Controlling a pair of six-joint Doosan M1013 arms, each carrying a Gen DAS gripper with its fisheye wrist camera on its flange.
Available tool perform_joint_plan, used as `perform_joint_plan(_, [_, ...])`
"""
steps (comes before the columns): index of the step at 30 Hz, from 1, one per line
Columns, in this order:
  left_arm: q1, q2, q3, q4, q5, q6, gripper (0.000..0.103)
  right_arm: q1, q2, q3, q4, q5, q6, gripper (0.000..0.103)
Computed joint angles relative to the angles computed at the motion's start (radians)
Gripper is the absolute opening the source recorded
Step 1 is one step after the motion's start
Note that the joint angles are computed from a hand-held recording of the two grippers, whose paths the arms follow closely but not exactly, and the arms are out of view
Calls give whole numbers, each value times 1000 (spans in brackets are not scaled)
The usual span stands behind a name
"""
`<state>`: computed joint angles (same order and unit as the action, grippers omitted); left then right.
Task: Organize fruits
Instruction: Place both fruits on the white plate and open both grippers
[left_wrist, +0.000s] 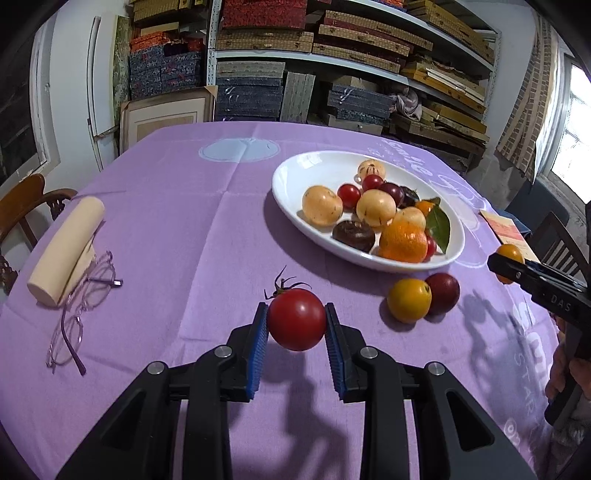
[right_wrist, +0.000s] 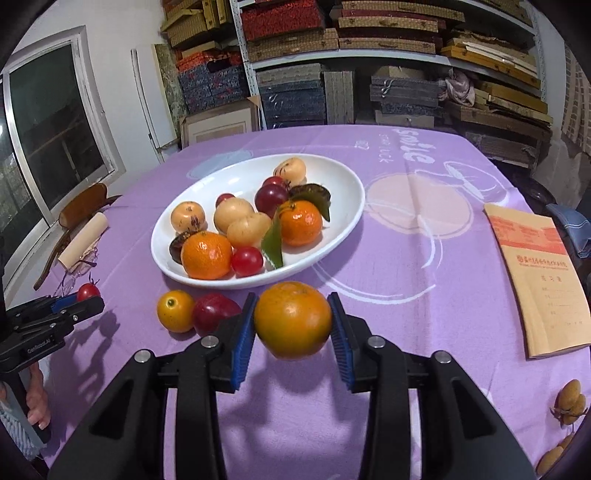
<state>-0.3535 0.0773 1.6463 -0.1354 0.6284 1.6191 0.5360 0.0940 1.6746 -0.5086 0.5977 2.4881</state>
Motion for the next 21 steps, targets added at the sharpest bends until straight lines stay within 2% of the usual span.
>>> perform_joint_plan(8, [-17,128,-223,55,84,-71,30,-45,62,-136,110,57,-138,37])
perform_joint_plan(17, [-38,292,-436,128,192,-139,30,-113,206,-337,225,138,-274,37])
perform_joint_plan(21, [-39,334,-478,118,209,-141,31,-128,269,-417,251,200,-322,37])
